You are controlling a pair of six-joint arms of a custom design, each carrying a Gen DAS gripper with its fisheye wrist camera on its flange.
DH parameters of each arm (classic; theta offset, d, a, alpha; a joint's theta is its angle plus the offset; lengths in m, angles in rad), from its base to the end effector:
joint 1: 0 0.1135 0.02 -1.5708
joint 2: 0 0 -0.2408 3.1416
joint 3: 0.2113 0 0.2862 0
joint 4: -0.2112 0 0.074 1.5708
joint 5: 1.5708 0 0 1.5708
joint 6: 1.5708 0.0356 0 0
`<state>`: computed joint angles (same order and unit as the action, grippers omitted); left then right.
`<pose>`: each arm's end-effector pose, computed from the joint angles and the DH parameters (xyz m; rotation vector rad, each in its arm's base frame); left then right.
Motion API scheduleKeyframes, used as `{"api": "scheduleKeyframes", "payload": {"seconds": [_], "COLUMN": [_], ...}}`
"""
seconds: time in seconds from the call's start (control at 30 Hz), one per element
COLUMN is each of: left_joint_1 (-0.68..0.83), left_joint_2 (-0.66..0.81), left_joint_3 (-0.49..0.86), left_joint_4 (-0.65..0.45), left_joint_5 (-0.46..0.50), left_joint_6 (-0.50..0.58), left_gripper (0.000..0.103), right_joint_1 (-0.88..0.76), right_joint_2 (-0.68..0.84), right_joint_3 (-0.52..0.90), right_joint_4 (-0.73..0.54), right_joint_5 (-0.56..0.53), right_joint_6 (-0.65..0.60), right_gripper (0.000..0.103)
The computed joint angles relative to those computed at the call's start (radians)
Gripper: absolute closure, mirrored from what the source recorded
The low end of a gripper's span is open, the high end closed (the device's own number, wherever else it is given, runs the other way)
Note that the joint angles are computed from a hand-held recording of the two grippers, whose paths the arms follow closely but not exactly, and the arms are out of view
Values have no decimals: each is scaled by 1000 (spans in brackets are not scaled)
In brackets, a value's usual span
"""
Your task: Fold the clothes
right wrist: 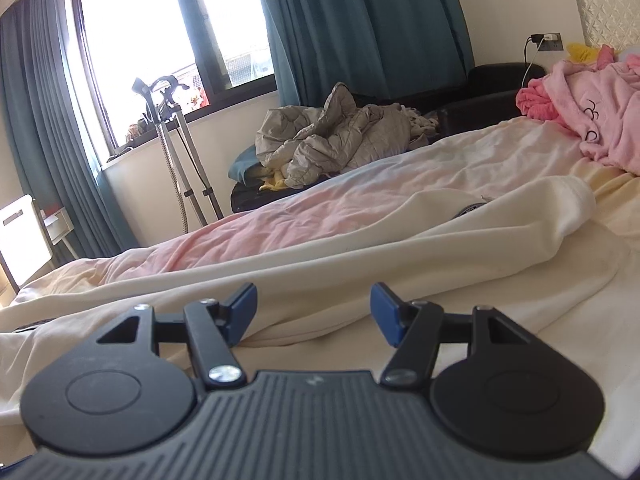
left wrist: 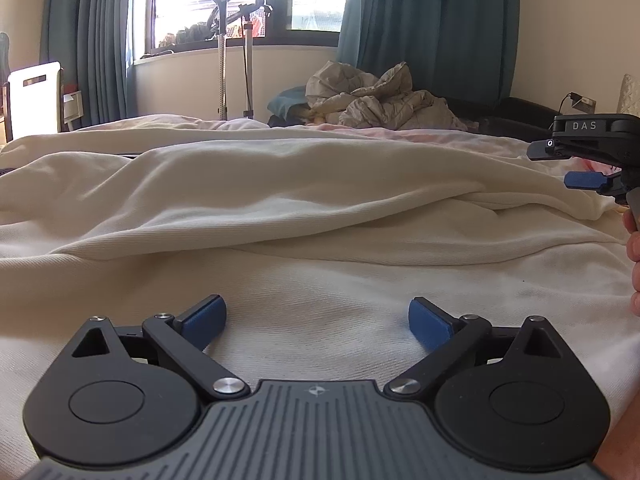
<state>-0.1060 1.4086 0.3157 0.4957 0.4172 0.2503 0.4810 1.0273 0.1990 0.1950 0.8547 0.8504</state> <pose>0.2483 -0.0409 0.0704 0.6092 2.0435 -0.3666 0.1963 0.0721 0.0964 0.7881 1.8063 -0.0872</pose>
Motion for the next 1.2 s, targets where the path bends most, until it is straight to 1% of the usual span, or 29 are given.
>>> {"api": "scheduleKeyframes", "payload": {"seconds": [0.07,0.2,0.27,0.33,0.43,0.6,0.67,0.73,0.8,0.9,0.97,1.0,1.07,1.13,1.2], "left_joint_1": [0,-9,-10,-9,-6,-1,0,-4,-5,-13,-20,-25,-34,-43,-49], "left_joint_2": [-17,-27,-10,7,33,84,93,100,117,133,134,133,133,128,122], "left_joint_3": [-5,-13,-12,-4,23,85,88,84,84,91,96,98,103,108,112], "left_joint_4": [-1,12,26,27,11,-43,-40,-23,-1,14,12,9,5,-7,-20], "left_joint_5": [20,51,58,64,62,21,23,16,14,2,-13,-23,-41,-58,-70], "left_joint_6": [-13,-10,-6,-7,-36,-108,-108,-100,-101,-114,-125,-130,-141,-148,-153], "left_gripper": [4,4,4,4,4,4,4,3,3,3,3,3,3,3,2], "right_joint_1": [-20,-32,-24,-22,-45,-121,-187,-273,-357,-478,-561,-604,-671,-708,-754], "right_joint_2": [-26,-21,10,50,141,296,342,403,458,546,601,625,660,656,637], "right_joint_3": [-10,-5,4,11,49,157,179,203,237,291,316,320,319,313,312], "right_joint_4": [-19,-24,-12,5,35,51,122,219,265,285,287,300,338,351,337], "right_joint_5": [-20,-27,-15,-13,-30,-2,0,-14,-44,-126,-245,-327,-463,-549,-651], "right_joint_6": [16,23,38,84,102,56,6,-69,-110,-134,-127,-126,-156,-197,-216], "right_gripper": [39,39,39,39,39,38,31,31,31,29,29,29,29,29,29]}}
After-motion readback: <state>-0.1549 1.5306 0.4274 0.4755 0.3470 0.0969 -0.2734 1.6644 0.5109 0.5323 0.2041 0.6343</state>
